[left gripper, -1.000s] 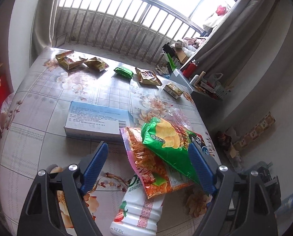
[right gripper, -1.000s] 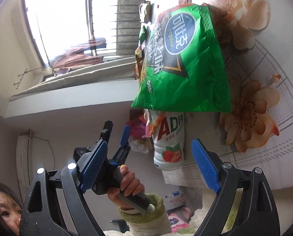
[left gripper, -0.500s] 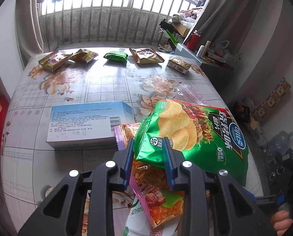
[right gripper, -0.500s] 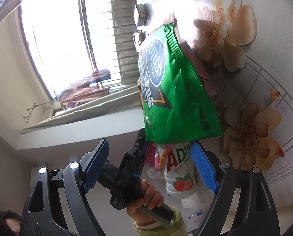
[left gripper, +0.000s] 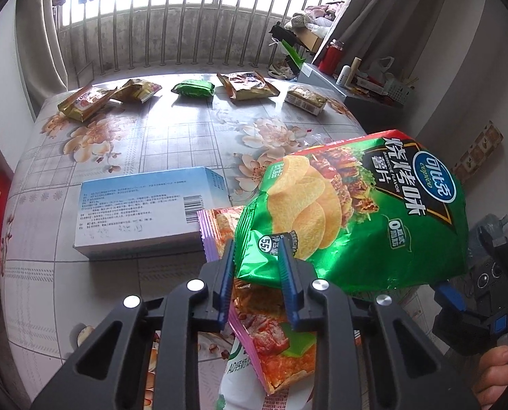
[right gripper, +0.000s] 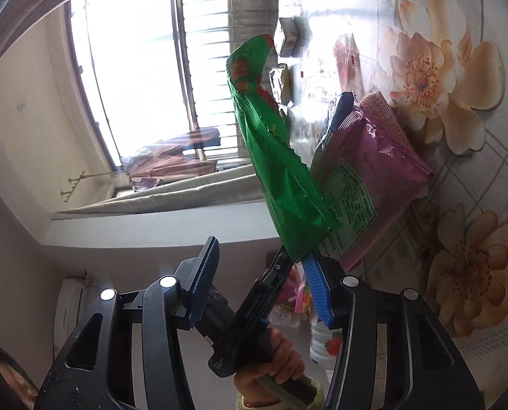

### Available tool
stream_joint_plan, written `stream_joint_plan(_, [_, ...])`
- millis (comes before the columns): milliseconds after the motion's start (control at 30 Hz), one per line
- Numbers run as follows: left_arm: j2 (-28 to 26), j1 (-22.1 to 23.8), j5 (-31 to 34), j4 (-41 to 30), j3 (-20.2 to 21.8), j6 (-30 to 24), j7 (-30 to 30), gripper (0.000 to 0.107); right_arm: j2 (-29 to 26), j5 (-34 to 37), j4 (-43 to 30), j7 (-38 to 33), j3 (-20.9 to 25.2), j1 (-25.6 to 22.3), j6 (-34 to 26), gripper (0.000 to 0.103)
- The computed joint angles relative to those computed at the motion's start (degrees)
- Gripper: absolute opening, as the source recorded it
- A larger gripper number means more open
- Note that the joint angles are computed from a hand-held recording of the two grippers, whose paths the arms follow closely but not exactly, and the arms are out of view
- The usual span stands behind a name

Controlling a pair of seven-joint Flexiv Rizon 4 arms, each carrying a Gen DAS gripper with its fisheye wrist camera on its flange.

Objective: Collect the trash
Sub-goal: 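Grasp the green chip bag with the left tool while the right tool grasps a green wrapper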

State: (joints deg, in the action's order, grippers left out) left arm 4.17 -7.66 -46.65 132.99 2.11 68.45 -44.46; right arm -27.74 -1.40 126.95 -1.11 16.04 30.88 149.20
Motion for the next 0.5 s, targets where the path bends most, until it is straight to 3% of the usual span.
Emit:
stream_joint_plan(200, [-0.1,0.3,1.9,-0.2,0.0,-0.3,-0.7,0.023,-0.7,-1.0,-3.4,-1.0,-1.3,0.3,-5.6,0.04])
stream_joint_plan(300, [0.0,0.4,2.6,-0.3,0.0,-0.4,-1.2,0.023,0.4,-0.7,-4.9,-3.3,-2.3,1.1,-10.7,0.027])
stream_joint_plan(367, [0.2,0.4,3.1,-0.2,0.1,-0.3,-1.5,0.023,1.4,-1.8,-4.1,-4.7,-2.3,0.2,-12.3,0.011])
stream_joint_plan(500, [1.6,-0.1,1.7,0.2,0.4,0.2,-0.7,0.023,0.6,-4.7,-5.2,-6.3,-1.7,-1.8,-11.4,0.002])
